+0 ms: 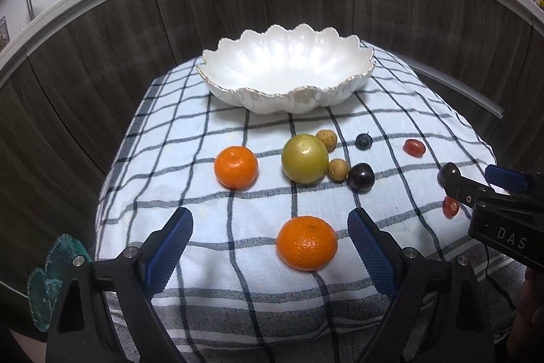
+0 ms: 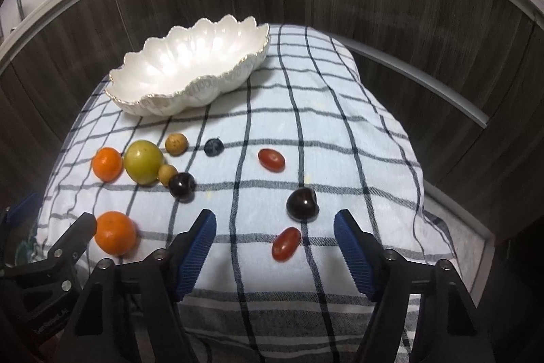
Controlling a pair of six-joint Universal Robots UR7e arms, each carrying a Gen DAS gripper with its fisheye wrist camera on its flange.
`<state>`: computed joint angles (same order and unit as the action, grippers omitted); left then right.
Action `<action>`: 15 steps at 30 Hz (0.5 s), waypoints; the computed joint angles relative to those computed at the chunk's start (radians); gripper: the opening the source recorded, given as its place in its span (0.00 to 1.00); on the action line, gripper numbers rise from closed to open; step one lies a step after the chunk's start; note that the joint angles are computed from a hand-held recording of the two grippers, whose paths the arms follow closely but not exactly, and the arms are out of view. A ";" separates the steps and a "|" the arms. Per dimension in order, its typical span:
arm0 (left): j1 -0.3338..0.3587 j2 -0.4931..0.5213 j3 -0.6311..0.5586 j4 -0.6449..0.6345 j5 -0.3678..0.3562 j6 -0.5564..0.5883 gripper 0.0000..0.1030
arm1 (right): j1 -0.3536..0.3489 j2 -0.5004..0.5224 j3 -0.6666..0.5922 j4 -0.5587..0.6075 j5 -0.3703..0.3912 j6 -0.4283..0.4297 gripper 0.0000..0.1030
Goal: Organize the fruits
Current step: 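Lower the left tool onto the mandarin while the right tool closes on a red cherry tomato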
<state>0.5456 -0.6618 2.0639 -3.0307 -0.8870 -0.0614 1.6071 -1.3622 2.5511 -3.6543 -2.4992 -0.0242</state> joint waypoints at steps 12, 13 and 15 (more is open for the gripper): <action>0.030 0.034 -0.028 0.037 -0.075 0.006 0.75 | -0.048 0.002 -0.003 0.067 0.010 0.038 0.40; 0.033 0.036 -0.030 0.041 -0.079 0.003 0.74 | -0.053 0.001 -0.004 0.077 0.014 0.043 0.40; 0.040 0.039 -0.036 0.052 -0.085 -0.001 0.72 | -0.062 0.000 -0.005 0.092 0.018 0.051 0.40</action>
